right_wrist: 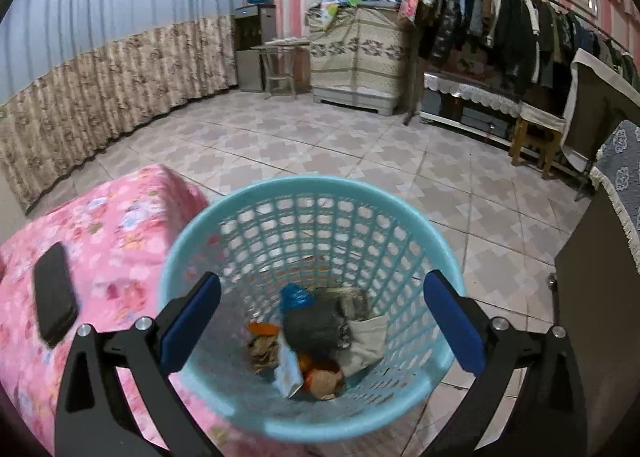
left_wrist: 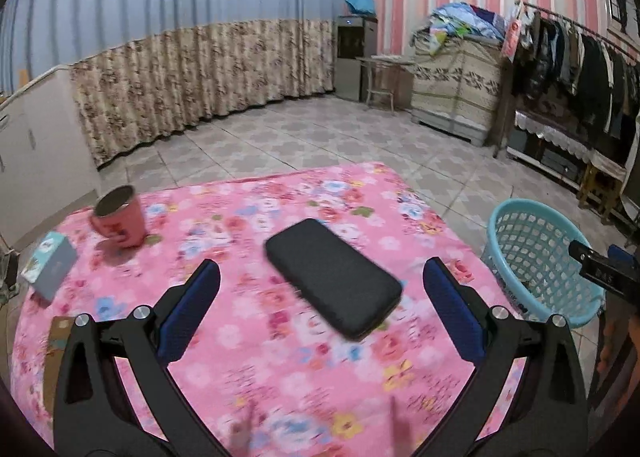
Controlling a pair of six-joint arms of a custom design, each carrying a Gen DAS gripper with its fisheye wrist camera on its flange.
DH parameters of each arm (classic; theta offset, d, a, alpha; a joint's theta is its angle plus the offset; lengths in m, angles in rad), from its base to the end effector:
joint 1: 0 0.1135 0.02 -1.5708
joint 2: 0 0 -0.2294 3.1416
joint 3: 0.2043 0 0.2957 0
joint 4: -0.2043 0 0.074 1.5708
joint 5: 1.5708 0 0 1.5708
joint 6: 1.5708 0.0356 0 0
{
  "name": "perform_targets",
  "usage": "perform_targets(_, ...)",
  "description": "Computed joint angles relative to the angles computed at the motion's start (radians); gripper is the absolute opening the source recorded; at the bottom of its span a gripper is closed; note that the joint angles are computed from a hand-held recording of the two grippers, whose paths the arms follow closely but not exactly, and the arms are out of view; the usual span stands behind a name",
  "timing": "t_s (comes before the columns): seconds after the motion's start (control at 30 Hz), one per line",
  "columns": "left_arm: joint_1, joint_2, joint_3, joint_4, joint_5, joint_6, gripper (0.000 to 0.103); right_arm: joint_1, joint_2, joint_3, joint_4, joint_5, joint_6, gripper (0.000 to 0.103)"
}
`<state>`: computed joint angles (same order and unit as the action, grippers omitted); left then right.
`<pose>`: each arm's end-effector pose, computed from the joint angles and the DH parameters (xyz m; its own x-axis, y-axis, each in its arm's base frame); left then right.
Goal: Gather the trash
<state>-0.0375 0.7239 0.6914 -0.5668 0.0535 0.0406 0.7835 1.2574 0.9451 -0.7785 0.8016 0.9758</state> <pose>0.2297 -0.0105 0.2542 -0.5599 0.0616 -0.8263 0.1044 0.9945 0.0034 0.2227 0.1857 0.2123 -0.5641 0.2511 -0.7866 0.3770 0.9259 0.0252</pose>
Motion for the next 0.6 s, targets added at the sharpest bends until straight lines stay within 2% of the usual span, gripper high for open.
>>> perform_targets(0.17,0.186,-0.214,-0.061,-0.129,0.146,0.082,0.098,0.208,-0.01,0.054,-0.087,0.133,0.09,0.099)
perform_targets(0.27,0.322,-0.33,-0.097,-0.2,0.251,0.154,0.098,0.336,0.014,0.089,-0.171,0.17,0.238,0.099)
perform_targets(0.33,0.461,-0.395,-0.115,-0.264,0.38,0.233,0.098,0.417,0.071,0.138,-0.253,0.206,0.35,0.099)
perform_targets(0.4,0.622,-0.406,-0.111,-0.342,0.521,0.324,0.098,0.488,0.147,0.201,-0.319,0.226,0.425,0.099)
perform_targets(0.5,0.824,-0.388,-0.096,-0.442,0.668,0.462,0.098,0.567,0.252,0.286,-0.392,0.251,0.495,0.099)
perform_targets(0.6,0.971,-0.395,-0.099,-0.497,0.748,0.58,0.098,0.635,0.362,0.378,-0.458,0.27,0.556,0.099)
